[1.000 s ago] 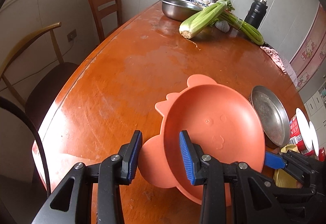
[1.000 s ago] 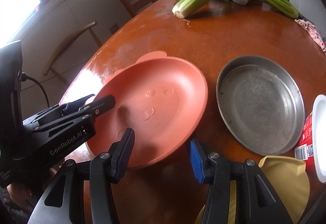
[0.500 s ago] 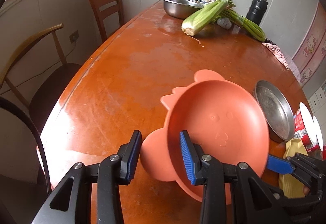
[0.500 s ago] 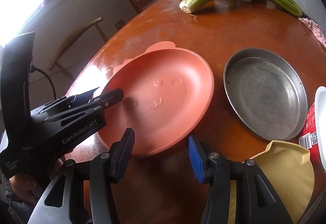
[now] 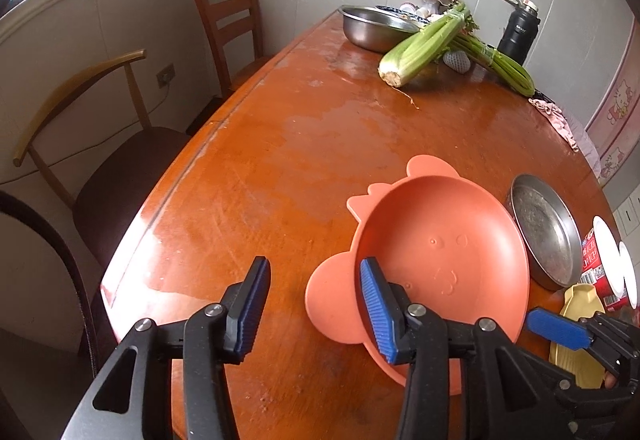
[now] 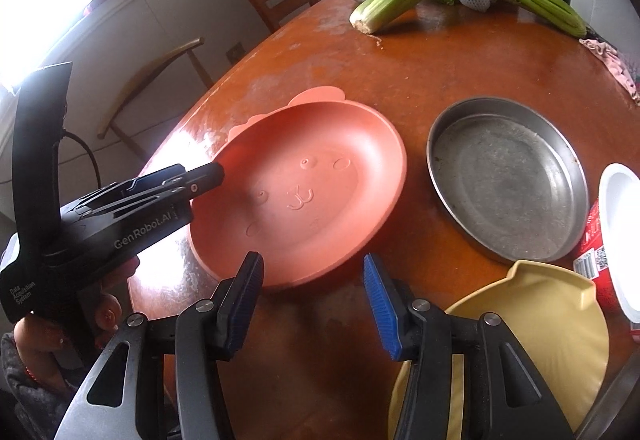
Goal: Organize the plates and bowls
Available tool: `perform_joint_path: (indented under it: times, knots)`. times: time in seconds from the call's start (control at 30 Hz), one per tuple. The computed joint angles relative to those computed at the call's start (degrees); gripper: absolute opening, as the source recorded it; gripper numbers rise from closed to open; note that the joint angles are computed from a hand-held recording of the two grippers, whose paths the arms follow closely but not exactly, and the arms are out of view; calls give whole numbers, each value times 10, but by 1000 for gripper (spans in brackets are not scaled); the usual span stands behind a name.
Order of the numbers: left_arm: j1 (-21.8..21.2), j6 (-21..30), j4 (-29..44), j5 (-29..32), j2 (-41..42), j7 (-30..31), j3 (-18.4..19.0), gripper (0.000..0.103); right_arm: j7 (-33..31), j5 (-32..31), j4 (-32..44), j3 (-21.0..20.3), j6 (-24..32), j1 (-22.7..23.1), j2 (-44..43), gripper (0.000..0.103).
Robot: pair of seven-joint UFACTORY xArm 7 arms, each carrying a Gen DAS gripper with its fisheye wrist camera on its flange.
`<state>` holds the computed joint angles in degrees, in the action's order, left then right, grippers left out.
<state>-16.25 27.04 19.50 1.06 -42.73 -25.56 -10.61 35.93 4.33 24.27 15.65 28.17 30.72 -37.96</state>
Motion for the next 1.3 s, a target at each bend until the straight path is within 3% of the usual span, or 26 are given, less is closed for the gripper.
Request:
perform_joint_path:
  times: [0.53,0.67,0.83,0.97,1.3]
  knots:
    - [-43,46,14,-10,-61,-21,-27,53,4,-12,-32,-1,51,-2,-129,57]
    - [-61,39,22,-15,-61,-33,-40,53,-2,-11,-49,-8,89,-4,-190,64]
    - [-86,26,32,-24,-53,-46,-50,56,-30,-11,-58,-20,151,-8,-246,64]
    - [-85,44,51,-9,-34,-71,-82,57,-51,-5,-71,-27,185,-14,-289,64]
    - [-148,35,63,-19,7,-97,-94,57,-108,9,-99,-56,264,-41,-372,64]
